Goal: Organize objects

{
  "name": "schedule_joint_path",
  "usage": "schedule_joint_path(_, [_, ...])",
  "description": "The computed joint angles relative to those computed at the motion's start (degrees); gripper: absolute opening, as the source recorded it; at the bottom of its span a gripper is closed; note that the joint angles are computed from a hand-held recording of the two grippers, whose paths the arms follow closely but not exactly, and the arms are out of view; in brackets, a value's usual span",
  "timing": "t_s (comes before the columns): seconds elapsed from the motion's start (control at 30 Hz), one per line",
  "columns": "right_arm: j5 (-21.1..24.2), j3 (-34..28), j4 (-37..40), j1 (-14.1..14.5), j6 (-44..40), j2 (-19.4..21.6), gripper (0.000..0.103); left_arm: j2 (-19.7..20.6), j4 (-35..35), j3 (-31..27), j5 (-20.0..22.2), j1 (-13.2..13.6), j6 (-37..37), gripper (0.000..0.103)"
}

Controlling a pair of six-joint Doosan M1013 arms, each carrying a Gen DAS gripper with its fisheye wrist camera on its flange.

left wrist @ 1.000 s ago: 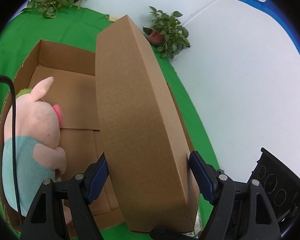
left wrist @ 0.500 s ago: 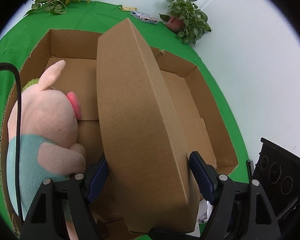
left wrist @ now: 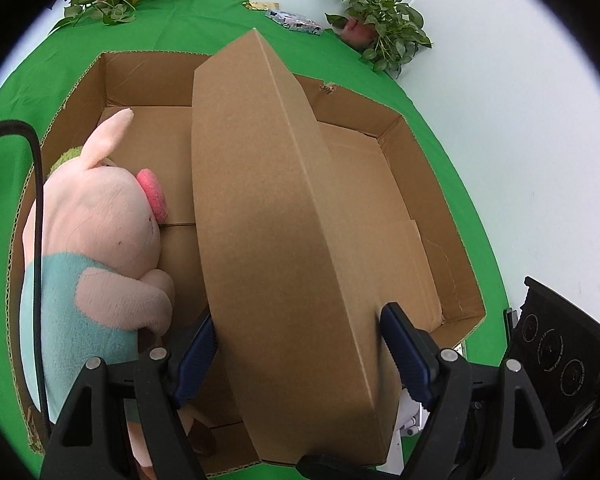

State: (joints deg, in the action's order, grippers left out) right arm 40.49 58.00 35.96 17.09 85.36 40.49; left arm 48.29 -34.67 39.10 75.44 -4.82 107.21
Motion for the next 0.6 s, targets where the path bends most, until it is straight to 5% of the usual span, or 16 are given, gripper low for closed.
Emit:
schedule_joint_path(0.4, [-1.1,0.5,-11.5,1.5,6.1,-1.2,0.083,-1.2,4.9,0.3,-1.6,-0.8,-2.0,0.085])
schedule_joint_path(0.53, [0.1,-0.7,-16.8,2.0,10.0,-0.8,0.082,-3.3,12.5,3.1,-8.0,-1.9,-3.1,0.085])
schedule_joint_path(0.6, [0.7,-1.1,-16.8,2.0,10.3,-0.6,0.082,-2.5,11.9,1.8,-6.5,-1.8,-3.1,0.085])
